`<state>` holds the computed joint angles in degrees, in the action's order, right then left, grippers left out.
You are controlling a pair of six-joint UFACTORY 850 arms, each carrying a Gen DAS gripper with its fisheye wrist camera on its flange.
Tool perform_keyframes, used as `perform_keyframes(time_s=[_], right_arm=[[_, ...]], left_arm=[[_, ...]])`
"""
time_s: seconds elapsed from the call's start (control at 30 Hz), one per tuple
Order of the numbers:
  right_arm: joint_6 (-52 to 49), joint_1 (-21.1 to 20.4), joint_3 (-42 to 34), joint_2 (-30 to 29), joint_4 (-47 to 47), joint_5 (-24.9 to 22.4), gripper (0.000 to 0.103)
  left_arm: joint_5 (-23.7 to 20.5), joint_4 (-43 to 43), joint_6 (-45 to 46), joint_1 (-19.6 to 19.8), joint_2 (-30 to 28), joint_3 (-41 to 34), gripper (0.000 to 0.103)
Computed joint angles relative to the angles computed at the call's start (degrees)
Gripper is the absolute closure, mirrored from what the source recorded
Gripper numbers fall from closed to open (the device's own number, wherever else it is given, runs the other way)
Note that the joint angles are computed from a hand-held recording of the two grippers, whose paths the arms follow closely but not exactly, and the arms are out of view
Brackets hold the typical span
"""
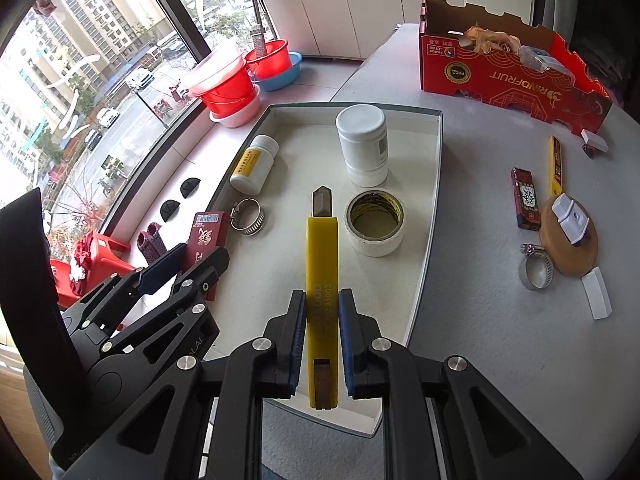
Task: Organize rigid objects
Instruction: 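Carry red box and yellow knife over the tray and lower them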
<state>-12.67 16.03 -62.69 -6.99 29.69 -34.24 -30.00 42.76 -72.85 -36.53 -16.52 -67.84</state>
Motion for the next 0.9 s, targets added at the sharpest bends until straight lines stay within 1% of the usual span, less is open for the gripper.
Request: perform_keyframes(time_s=[0.5, 0.9], right_arm=[[-1.7, -0.74, -0.17, -1.57, 1.53, -1.1, 0.086], [-0.98, -0.96, -0.57, -3.22, 1.33, -1.36, 0.086]], left_arm=[[-0.01, -2.72, 3.19, 0.17, -3.12, -2.21, 0.066], [-0.23, -5.3, 5.83, 0.48, -5.16, -3.49, 0.066]])
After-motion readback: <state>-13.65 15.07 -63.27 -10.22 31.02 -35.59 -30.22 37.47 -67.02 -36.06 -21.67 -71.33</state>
